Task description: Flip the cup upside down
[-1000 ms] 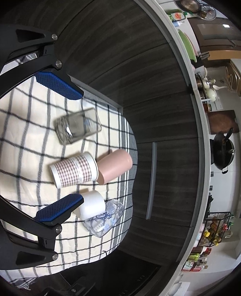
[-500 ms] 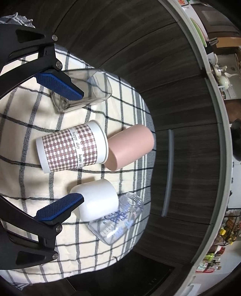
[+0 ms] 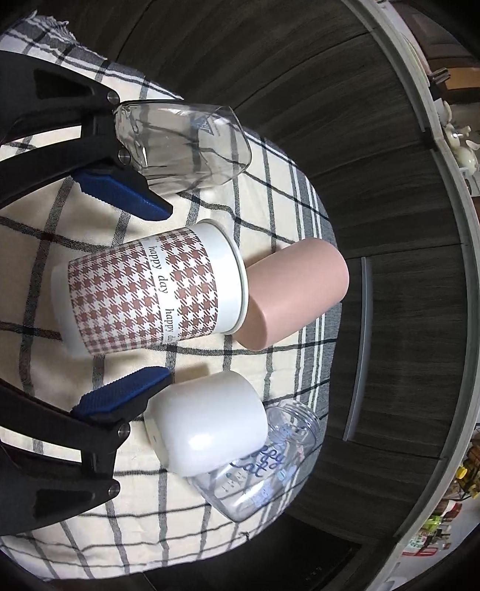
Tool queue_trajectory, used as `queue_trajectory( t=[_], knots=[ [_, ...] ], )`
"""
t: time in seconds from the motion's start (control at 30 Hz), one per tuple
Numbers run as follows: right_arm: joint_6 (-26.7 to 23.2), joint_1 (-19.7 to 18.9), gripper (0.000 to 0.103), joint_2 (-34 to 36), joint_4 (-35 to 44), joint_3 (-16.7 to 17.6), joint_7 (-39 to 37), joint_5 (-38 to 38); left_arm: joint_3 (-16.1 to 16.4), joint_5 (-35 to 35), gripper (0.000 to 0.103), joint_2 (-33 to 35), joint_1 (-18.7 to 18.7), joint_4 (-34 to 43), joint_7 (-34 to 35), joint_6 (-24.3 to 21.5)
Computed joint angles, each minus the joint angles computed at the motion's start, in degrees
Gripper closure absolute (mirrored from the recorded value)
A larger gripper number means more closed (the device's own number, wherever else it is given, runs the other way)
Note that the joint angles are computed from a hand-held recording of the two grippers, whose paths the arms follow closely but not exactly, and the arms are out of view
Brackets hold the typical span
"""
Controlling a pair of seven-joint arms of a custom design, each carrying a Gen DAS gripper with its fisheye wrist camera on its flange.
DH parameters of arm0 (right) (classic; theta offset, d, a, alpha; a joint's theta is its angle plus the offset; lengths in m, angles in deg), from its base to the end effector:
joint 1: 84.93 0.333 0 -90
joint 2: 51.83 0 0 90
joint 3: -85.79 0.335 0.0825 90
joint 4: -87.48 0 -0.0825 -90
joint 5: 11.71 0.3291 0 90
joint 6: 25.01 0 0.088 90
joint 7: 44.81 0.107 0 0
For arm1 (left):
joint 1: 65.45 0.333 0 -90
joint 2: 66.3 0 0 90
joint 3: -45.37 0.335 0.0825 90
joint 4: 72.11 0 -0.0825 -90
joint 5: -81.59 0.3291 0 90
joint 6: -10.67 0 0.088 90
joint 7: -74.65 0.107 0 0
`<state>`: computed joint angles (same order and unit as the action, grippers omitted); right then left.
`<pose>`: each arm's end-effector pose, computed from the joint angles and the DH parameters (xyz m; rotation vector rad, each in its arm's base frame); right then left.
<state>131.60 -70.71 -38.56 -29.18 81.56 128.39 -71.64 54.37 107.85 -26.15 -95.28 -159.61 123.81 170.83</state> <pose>0.5618 0.1353 0.4212 -1.4522 2.1521 -0.8366 0.6530 -0.3011 0.3556 -1.7352 1.9300 -0.5969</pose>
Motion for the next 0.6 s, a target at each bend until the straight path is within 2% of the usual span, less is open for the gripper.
queue_trajectory(
  t=[0.17, 0.43, 0.6],
  knots=[
    [0.8, -0.2, 0.001, 0.0, -0.4, 0.1, -0.5, 1.0, -1.1, -0.9, 0.038, 1.0, 0.7, 1.0, 1.6, -1.3],
    [1.0, 0.0, 0.001, -0.9, -1.3, 0.2, -0.9, 1.4, 1.3, 1.2, 0.039, -1.3, -1.3, -2.3, 0.2, 1.7],
    [0.8, -0.4, 0.001, -3.5, -3.7, 0.8, -1.2, 2.5, -1.6, 0.6, 0.039, -6.7, 0.1, -9.1, 2.8, 2.9]
  ],
)
